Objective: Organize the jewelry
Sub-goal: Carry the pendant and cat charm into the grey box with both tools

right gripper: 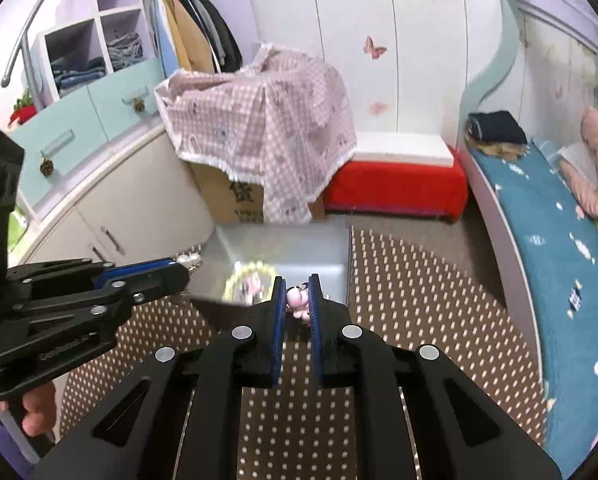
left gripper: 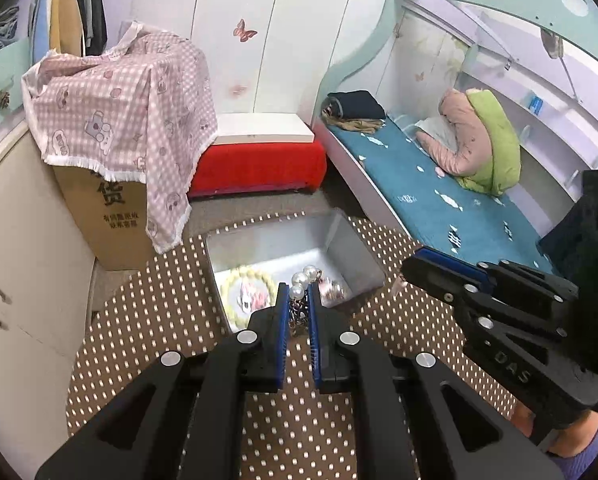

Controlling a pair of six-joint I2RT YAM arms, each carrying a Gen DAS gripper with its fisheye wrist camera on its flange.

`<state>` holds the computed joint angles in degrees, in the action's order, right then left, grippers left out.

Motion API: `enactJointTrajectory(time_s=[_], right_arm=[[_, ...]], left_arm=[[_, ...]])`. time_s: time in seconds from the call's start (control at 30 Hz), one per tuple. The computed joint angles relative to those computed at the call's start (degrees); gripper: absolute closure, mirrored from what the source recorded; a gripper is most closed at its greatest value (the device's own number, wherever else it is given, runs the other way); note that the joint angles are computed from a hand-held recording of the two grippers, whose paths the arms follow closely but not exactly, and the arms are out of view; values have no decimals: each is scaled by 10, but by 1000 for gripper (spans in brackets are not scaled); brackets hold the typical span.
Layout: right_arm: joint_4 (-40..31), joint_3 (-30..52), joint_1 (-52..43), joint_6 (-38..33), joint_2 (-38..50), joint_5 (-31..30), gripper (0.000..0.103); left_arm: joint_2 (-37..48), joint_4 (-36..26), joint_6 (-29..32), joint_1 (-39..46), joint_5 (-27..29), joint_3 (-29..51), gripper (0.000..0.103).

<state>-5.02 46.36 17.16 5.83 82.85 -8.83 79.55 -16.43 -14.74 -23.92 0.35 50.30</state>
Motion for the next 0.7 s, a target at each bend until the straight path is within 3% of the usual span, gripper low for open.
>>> enactJointTrajectory(time_s=[0.3, 0.7], right_arm=[[-15, 76, 4, -2, 57, 4, 91], [-7, 118, 23, 0, 154, 16, 91]], left_arm=[[94, -25, -6, 38, 24, 87, 95], [163, -7, -13, 34, 9, 91, 95]])
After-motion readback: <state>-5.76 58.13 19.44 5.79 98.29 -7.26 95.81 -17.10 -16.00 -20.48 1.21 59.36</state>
